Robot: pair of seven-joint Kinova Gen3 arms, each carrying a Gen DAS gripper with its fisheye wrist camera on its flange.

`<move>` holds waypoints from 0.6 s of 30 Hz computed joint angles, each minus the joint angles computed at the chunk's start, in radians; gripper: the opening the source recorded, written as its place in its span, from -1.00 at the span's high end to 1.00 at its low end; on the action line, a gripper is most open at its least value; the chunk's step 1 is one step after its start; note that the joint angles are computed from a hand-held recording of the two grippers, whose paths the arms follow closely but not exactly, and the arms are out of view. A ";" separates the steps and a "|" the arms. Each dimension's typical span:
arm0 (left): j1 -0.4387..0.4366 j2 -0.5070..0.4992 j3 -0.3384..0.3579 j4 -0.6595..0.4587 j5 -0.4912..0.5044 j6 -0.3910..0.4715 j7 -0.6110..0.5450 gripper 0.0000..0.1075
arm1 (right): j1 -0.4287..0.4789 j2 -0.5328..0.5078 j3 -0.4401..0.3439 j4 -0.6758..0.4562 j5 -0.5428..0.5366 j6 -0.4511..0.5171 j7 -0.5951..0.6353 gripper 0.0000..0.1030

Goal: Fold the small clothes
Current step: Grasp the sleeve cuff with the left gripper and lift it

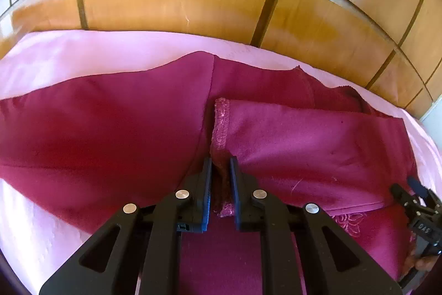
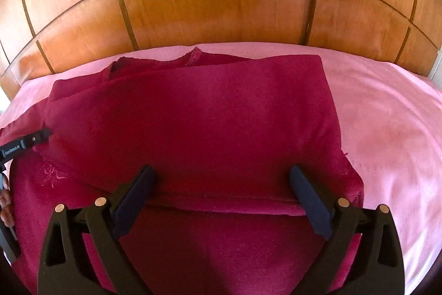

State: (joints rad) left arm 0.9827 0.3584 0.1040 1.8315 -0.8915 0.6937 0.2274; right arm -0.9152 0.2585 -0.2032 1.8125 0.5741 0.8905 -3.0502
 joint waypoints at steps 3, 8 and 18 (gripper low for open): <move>-0.005 -0.045 0.044 0.055 -0.043 0.018 0.106 0.53 | -0.016 0.017 0.001 -0.019 0.016 0.040 -0.001 -0.95; -0.146 -0.165 0.237 0.193 -0.118 0.003 0.310 0.53 | -0.025 0.000 -0.006 -0.010 0.020 0.043 -0.012 -0.96; -0.355 -0.611 0.411 0.596 0.004 0.014 0.716 0.22 | -0.039 0.008 -0.008 -0.015 0.047 0.060 -0.034 -0.96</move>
